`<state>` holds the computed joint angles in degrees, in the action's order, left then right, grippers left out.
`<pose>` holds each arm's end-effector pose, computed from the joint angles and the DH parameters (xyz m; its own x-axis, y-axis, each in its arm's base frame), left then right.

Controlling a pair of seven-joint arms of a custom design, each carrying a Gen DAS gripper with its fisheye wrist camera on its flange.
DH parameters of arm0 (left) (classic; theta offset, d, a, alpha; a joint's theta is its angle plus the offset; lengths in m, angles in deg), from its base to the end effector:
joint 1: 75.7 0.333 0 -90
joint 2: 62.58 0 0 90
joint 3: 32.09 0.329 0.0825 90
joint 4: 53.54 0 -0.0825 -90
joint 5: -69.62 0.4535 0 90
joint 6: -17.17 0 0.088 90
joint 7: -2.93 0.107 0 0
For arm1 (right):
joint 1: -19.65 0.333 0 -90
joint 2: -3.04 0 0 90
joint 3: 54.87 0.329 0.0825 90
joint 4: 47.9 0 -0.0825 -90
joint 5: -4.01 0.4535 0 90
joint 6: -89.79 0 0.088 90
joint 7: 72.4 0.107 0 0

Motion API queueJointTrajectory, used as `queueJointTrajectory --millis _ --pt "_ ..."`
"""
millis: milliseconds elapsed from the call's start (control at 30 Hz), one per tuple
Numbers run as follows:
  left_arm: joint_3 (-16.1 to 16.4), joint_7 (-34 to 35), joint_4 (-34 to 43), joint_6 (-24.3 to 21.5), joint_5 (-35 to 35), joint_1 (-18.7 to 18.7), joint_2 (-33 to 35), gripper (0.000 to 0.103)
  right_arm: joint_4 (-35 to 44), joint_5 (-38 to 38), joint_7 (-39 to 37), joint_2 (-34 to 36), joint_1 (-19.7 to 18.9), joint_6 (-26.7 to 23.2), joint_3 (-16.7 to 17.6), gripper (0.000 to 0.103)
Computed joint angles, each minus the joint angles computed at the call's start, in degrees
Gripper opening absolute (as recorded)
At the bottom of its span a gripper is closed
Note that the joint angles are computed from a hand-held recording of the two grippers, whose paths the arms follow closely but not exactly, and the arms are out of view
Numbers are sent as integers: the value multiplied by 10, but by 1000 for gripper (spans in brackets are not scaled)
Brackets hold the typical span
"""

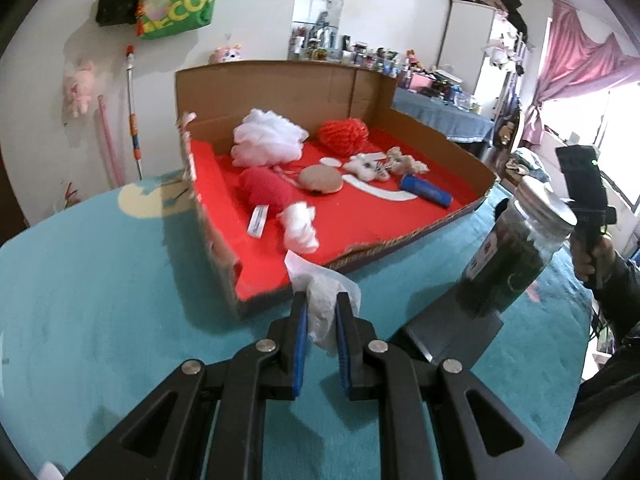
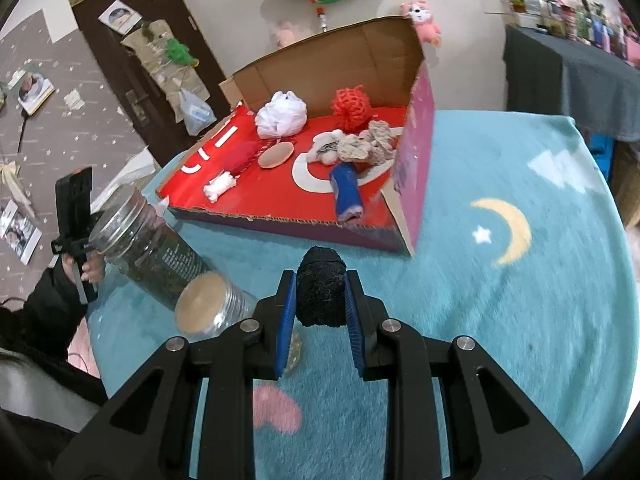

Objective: Organize soft objects
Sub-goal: 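Carry the tissue with the left tool while the right tool carries the black sock into the box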

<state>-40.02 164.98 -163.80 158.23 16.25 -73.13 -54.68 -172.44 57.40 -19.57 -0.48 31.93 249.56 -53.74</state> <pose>0.6854 -0.0604 0.4424 -0.6877 -0.7151 0.1249 -0.5618 0.4153 -0.7155 0.6110 0.1082 0.4593 0.2388 -0.8999 -0.3650 -0.7518 0.0666 -0.6560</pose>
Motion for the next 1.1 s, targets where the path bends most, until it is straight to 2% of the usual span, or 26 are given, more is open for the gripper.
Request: queueJointTrajectory --millis 300,500,567,633,767,1000,1100 --pt "-9 17 38 -24 14 -8 12 14 67 24 -50 37 -11 -73 -3 23" --pt "-18 -5 84 -40 57 -25 36 14 136 -19 -32 80 -17 -111 5 23" --pt "-22 -13 96 -31 76 -34 44 14 166 -51 -15 99 -17 -122 8 23" --pt "-26 -22 117 -44 86 -38 57 14 196 -84 4 120 -16 -136 10 23" --pt "-28 -74 162 -48 140 -57 90 14 261 -149 50 166 -12 -171 11 23" --pt "-20 -212 279 -119 255 -85 176 14 396 -244 141 263 -7 -266 6 23" --pt "-16 -244 299 -122 298 -96 195 14 443 -279 165 295 -2 -300 3 23"
